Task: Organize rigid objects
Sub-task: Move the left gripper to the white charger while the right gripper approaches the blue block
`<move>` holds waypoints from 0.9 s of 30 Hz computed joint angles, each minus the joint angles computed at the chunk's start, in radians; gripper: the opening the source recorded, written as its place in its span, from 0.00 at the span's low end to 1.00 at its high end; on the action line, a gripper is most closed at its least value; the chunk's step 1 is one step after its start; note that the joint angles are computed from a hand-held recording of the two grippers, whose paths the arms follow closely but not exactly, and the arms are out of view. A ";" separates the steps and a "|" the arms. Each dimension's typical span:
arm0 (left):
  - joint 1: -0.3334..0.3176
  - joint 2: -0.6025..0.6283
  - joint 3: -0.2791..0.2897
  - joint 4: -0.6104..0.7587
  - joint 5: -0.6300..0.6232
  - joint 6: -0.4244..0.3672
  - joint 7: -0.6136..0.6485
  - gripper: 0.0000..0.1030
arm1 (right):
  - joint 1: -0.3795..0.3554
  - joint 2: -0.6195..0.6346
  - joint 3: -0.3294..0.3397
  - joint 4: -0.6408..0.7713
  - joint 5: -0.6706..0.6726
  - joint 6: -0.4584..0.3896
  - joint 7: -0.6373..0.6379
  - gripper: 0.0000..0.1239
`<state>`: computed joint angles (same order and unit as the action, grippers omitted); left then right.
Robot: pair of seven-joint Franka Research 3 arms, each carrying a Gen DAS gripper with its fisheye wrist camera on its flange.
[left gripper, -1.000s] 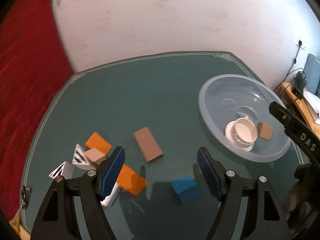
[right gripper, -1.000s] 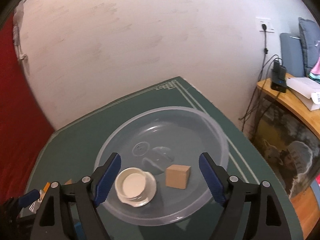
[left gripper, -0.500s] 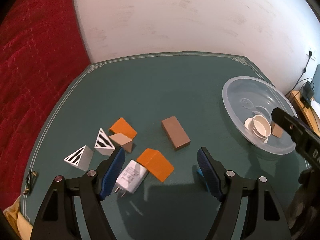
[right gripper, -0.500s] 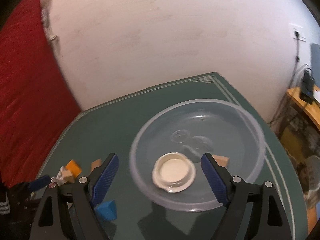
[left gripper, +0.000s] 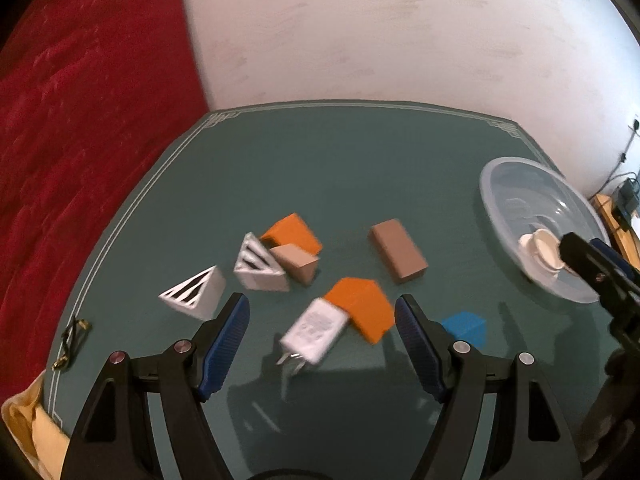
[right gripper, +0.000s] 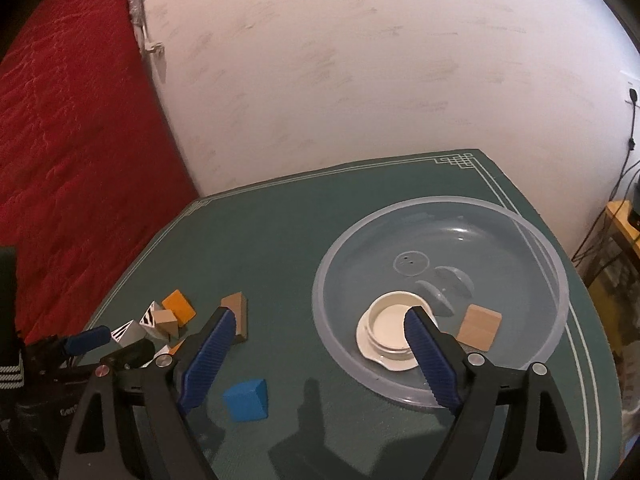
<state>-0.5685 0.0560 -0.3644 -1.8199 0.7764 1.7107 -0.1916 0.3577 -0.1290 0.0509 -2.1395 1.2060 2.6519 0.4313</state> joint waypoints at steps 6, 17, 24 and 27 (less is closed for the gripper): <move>0.017 -0.089 -0.010 -0.096 -0.062 -0.005 -0.055 0.74 | 0.005 -0.015 0.001 -0.013 -0.012 -0.054 -0.024 0.72; 0.052 -0.210 -0.037 -0.210 -0.150 -0.022 -0.097 0.74 | 0.023 -0.040 0.007 -0.047 -0.088 -0.063 -0.041 0.72; 0.074 -0.254 -0.038 -0.265 -0.208 0.011 -0.105 0.74 | 0.037 -0.045 0.012 -0.068 -0.127 -0.041 -0.039 0.72; 0.084 -0.252 -0.037 -0.266 -0.212 0.034 -0.093 0.74 | 0.041 -0.041 0.015 -0.069 -0.149 -0.034 -0.027 0.72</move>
<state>-0.4848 -0.1959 -0.4013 -2.0860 0.5644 1.7447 -0.2844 0.3987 -0.1704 0.0655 -2.2087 1.0573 2.6184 0.4042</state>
